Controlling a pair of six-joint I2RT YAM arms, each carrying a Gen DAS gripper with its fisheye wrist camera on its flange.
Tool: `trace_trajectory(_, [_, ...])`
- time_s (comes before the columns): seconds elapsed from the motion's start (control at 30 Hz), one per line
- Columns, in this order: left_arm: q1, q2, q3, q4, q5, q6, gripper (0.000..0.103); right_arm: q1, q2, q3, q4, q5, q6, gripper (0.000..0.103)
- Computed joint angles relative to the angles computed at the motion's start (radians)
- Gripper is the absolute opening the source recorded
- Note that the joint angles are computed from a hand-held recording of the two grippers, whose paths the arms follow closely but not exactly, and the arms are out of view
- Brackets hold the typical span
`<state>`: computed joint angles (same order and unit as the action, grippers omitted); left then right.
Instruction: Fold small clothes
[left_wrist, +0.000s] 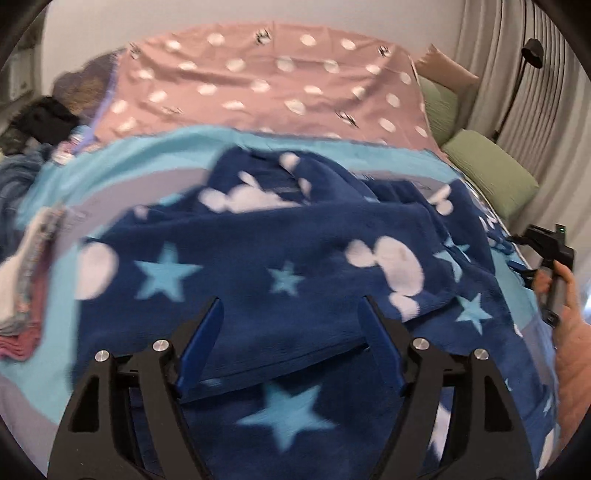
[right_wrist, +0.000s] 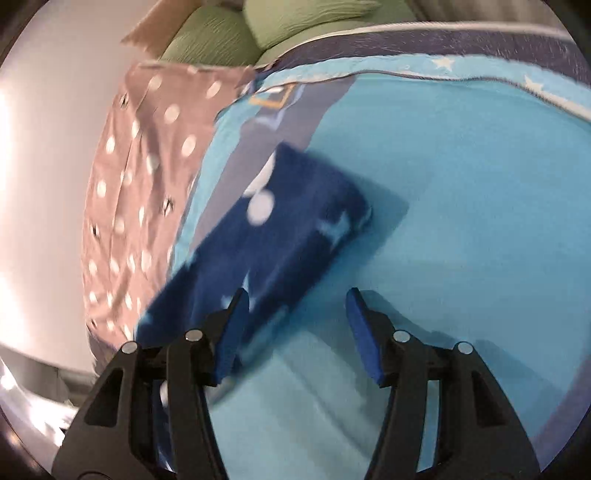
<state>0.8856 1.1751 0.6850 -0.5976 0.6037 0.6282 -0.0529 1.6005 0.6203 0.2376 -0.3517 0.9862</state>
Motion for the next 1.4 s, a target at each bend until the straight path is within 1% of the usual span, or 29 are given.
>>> trace_trajectory(0.07, [-0.057,0.025,-0.012,0.032,-0.038,-0.034,0.076,-0.017,0.060,0.017,0.077,-0.010,0.037,0.057])
trace_trajectory(0.13, [-0.108,0.044,-0.031,0.080,-0.089,-0.066,0.076,-0.044,0.101,0.032,0.116,-0.025,0.031,0.057])
trace_trajectory(0.2, [-0.125,0.068,-0.040,0.116,-0.109,-0.085,0.078,-0.040,0.134,0.054,0.146,-0.013,0.039,0.058])
trace_trajectory(0.23, [-0.123,0.083,-0.040,0.125,-0.107,-0.088,0.079,-0.036,0.145,0.063,0.156,-0.001,0.040,0.055])
trace_trajectory(0.27, [-0.119,0.096,-0.040,0.131,-0.103,-0.092,0.081,-0.032,0.151,0.069,0.156,0.011,0.037,0.050])
trace_trajectory(0.3, [-0.115,0.110,-0.044,0.145,-0.097,-0.095,0.082,-0.027,0.155,0.075,0.153,0.030,0.027,0.035])
trace_trajectory(0.33, [-0.110,0.120,-0.053,0.162,-0.090,-0.094,0.083,-0.029,0.158,0.081,0.140,0.037,0.011,0.026])
trace_trajectory(0.37, [-0.106,0.125,-0.057,0.171,-0.086,-0.089,0.084,-0.032,0.165,0.090,0.127,0.035,-0.009,0.012])
trace_trajectory(0.47, [-0.104,0.118,-0.079,0.201,-0.081,-0.084,0.085,-0.050,0.154,0.080,0.126,0.013,-0.037,0.009])
trace_trajectory(0.57, [-0.096,0.111,-0.078,0.191,-0.070,-0.080,0.085,-0.075,0.054,0.054,0.097,-0.002,-0.064,0.009])
trace_trajectory(0.7, [-0.078,0.118,-0.074,0.182,-0.044,-0.068,0.085,-0.129,-0.160,0.074,-0.063,0.007,-0.139,0.009])
trace_trajectory(0.73, [-0.077,0.124,-0.068,0.180,-0.041,-0.068,0.085,-0.149,-0.217,0.092,-0.121,0.013,-0.173,0.009])
trace_trajectory(0.77, [-0.076,0.125,-0.067,0.179,-0.040,-0.067,0.085,-0.164,-0.245,0.103,-0.155,0.012,-0.195,0.009])
trace_trajectory(0.8, [-0.077,0.128,-0.065,0.179,-0.039,-0.067,0.086,-0.187,-0.281,0.130,-0.219,0.013,-0.235,0.009])
trace_trajectory(0.9, [-0.077,0.127,-0.065,0.178,-0.040,-0.066,0.086,-0.219,-0.304,0.186,-0.324,0.005,-0.286,0.009])
trace_trajectory(1.0, [-0.074,0.130,-0.060,0.169,-0.032,-0.064,0.086,-0.205,-0.330,0.213,-0.362,-0.011,-0.292,0.009])
trace_trajectory(1.07, [-0.063,0.137,-0.047,0.150,-0.018,-0.054,0.086,-0.145,-0.353,0.240,-0.374,0.019,-0.300,0.009])
trace_trajectory(1.17, [-0.041,0.138,-0.027,0.109,0.020,-0.037,0.086,0.001,-0.384,0.314,-0.403,0.064,-0.313,0.009])
trace_trajectory(1.23, [-0.023,0.136,-0.019,0.084,0.042,-0.026,0.086,0.145,-0.405,0.366,-0.401,0.099,-0.320,0.009])
trace_trajectory(1.3, [0.007,0.135,-0.002,0.048,0.073,-0.011,0.086,0.329,-0.420,0.410,-0.384,0.160,-0.351,0.009])
trace_trajectory(1.37, [0.053,0.147,0.029,-0.004,0.121,0.010,0.086,0.504,-0.415,0.432,-0.346,0.227,-0.394,0.009])
trace_trajectory(1.4, [0.092,0.166,0.059,-0.052,0.161,0.030,0.086,0.621,-0.392,0.447,-0.324,0.272,-0.430,0.009])
